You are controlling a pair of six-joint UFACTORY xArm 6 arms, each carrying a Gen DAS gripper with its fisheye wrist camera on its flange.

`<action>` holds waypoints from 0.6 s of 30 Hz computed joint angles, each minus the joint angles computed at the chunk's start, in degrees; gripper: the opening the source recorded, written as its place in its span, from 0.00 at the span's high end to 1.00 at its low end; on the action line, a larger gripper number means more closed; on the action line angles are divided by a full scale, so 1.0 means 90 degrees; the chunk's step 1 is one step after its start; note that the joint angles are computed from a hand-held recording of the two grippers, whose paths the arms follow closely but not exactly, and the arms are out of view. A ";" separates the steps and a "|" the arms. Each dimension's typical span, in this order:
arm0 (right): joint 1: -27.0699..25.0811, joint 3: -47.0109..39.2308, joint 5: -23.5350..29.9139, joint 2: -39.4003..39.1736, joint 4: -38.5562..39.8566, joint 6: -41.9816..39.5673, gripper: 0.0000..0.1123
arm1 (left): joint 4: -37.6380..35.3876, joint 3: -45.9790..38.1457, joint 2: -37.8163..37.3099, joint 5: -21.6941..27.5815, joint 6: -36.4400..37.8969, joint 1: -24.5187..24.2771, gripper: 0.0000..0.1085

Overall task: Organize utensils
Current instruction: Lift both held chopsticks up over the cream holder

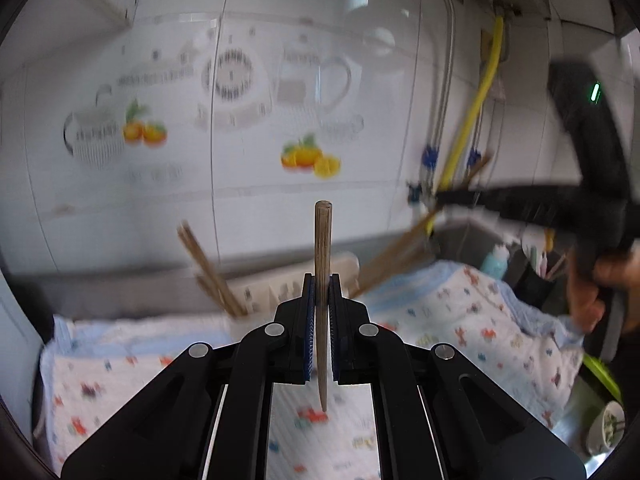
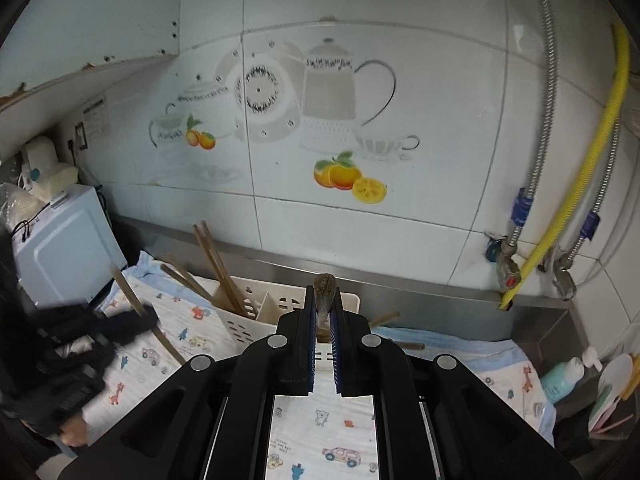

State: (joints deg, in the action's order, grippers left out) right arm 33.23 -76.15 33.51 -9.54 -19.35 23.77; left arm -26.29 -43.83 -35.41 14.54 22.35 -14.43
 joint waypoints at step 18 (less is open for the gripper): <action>-0.0202 -0.0484 0.0081 0.0873 0.0451 -0.0495 0.94 | 0.2602 -0.1698 0.1868 -0.1101 -0.2393 0.0538 0.95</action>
